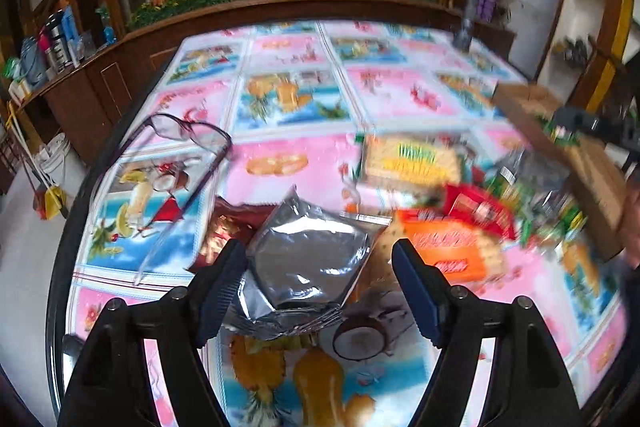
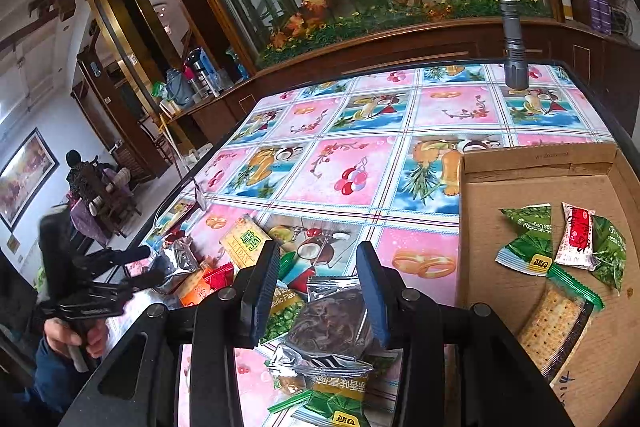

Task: Organize snacks
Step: 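Grasp the silver foil bag with the left gripper, then grasp the red-wrapped candy with the right gripper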

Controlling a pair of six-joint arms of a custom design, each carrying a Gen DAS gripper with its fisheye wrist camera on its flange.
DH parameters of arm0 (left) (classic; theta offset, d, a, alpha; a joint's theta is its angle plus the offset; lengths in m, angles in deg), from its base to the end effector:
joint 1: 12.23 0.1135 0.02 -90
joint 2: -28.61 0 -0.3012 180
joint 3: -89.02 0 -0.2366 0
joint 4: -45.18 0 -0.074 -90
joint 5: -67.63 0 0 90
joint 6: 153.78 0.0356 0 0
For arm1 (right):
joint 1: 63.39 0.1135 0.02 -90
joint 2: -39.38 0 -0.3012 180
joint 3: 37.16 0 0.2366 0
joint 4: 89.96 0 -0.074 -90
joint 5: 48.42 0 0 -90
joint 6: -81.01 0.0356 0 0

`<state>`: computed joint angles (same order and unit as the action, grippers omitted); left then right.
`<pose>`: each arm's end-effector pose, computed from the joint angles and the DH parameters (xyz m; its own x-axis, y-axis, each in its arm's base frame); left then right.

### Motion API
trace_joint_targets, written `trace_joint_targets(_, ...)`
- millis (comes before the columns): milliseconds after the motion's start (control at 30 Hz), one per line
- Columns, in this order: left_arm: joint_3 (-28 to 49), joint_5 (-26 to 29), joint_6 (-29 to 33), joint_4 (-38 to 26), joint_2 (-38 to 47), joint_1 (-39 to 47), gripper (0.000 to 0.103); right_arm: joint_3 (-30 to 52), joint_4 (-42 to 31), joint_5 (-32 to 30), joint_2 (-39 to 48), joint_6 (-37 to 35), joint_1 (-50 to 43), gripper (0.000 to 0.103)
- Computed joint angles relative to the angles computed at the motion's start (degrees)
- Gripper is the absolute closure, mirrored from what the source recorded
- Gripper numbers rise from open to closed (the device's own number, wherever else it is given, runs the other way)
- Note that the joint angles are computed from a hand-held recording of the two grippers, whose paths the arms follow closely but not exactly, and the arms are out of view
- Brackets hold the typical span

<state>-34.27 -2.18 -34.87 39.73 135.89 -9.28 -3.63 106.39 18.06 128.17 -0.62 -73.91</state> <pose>0.3200 0.0042 0.1293 -0.6552 0.4206 -0.6276 0.5267 0.8498 0.0197 0.2302 -0.0283 0.1532 -0.6310 0.2529 -0.7334 -0.0465 0.9313 0.3613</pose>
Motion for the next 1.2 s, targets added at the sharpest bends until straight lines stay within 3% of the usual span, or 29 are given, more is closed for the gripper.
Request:
trace_joint_targets(67,-1.6,-3.0,0.3,3.7,1.1,-1.4,0.028,0.2,-0.6,0.2,-0.2,-0.2,0.3,0.06)
trace_joint_targets(167,-2.7,-1.6,0.6,5.8,1.3,-1.0,0.029,0.3,-0.7,0.7,-0.3,-0.7,0.8,0.06)
trace_joint_targets(200,-2.3,-0.8,0.4,5.5,1.6,-0.7,0.033,0.2,-0.6,0.6,-0.4,-0.7,1.0,0.06)
trace_joint_targets(233,-2.1,-0.3,0.0,5.6,1.9,-0.4,0.045,0.1,-0.4,0.7,-0.5,-0.8,1.2,0.06)
trace_joint_targets(533,-1.4,8.9,-3.7,5.9,2.8,2.3,0.045,0.2,0.6,-2.1,1.3,-2.7,4.7,0.06)
trace_joint_targets(667,-2.4,12.8,-4.9,7.6,1.5,3.8,0.045,2.2,-0.8,-4.4,3.2,0.0,10.9,0.06)
trace_joint_targets(967,-0.5,16.0,-6.4,5.0,2.0,6.0,0.045,14.2,-11.1,12.5,12.0,3.3,26.0,0.06)
trace_joint_targets(1067,-0.5,16.2,-5.9,4.6,2.0,6.0,0.045,16.2,-12.1,14.0,15.5,2.1,27.1,0.06)
trace_joint_targets(1100,-0.7,16.1,-5.5,4.6,1.9,5.9,0.045,16.0,-11.8,15.6,15.9,1.8,27.5,0.061)
trace_joint_targets(1200,-1.5,15.8,-5.3,5.5,1.5,5.5,0.045,14.4,-8.6,16.2,17.4,0.8,27.4,0.08)
